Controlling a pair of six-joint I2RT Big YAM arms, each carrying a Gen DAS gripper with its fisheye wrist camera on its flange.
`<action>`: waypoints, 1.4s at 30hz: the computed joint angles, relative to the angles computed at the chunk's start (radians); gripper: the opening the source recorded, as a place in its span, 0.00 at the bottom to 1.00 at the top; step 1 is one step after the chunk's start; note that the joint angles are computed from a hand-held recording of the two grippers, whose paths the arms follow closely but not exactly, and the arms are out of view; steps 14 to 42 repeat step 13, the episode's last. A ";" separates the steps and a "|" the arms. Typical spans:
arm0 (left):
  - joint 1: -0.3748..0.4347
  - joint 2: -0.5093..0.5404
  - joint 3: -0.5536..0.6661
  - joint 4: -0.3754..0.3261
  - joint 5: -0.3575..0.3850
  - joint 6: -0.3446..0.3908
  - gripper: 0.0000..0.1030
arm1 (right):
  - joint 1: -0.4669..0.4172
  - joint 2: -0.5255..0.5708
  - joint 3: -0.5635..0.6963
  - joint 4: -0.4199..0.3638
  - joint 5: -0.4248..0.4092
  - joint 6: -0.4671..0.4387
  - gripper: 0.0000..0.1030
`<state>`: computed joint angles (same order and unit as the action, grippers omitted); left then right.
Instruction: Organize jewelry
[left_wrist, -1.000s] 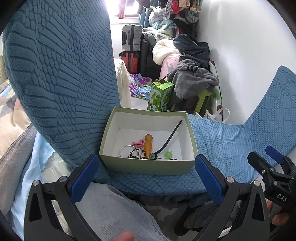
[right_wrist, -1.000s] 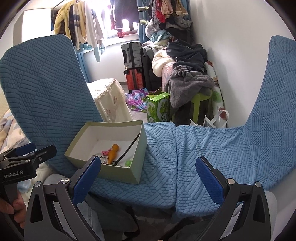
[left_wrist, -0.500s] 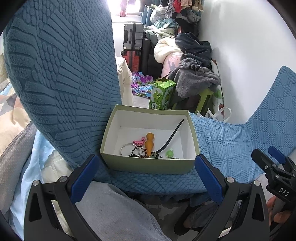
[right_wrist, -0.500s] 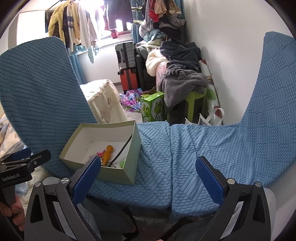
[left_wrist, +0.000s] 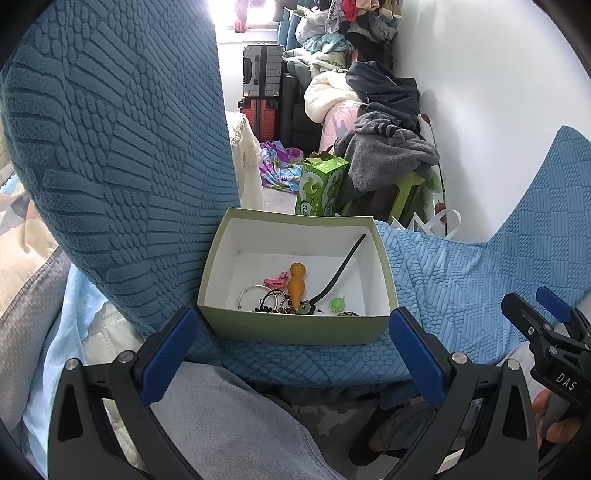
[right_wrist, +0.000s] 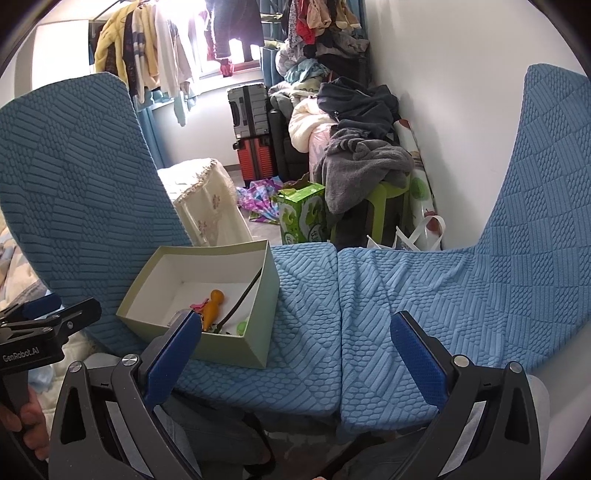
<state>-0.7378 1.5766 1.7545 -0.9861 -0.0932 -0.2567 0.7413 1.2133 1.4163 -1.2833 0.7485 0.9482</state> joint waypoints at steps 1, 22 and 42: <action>0.000 -0.001 -0.002 0.001 0.001 0.001 1.00 | -0.001 -0.001 -0.001 0.001 -0.001 -0.003 1.00; 0.004 0.001 0.000 0.001 0.007 0.000 1.00 | 0.001 -0.003 -0.002 -0.010 -0.004 -0.003 1.00; 0.004 0.001 0.000 0.001 0.007 0.000 1.00 | 0.001 -0.003 -0.002 -0.010 -0.004 -0.003 1.00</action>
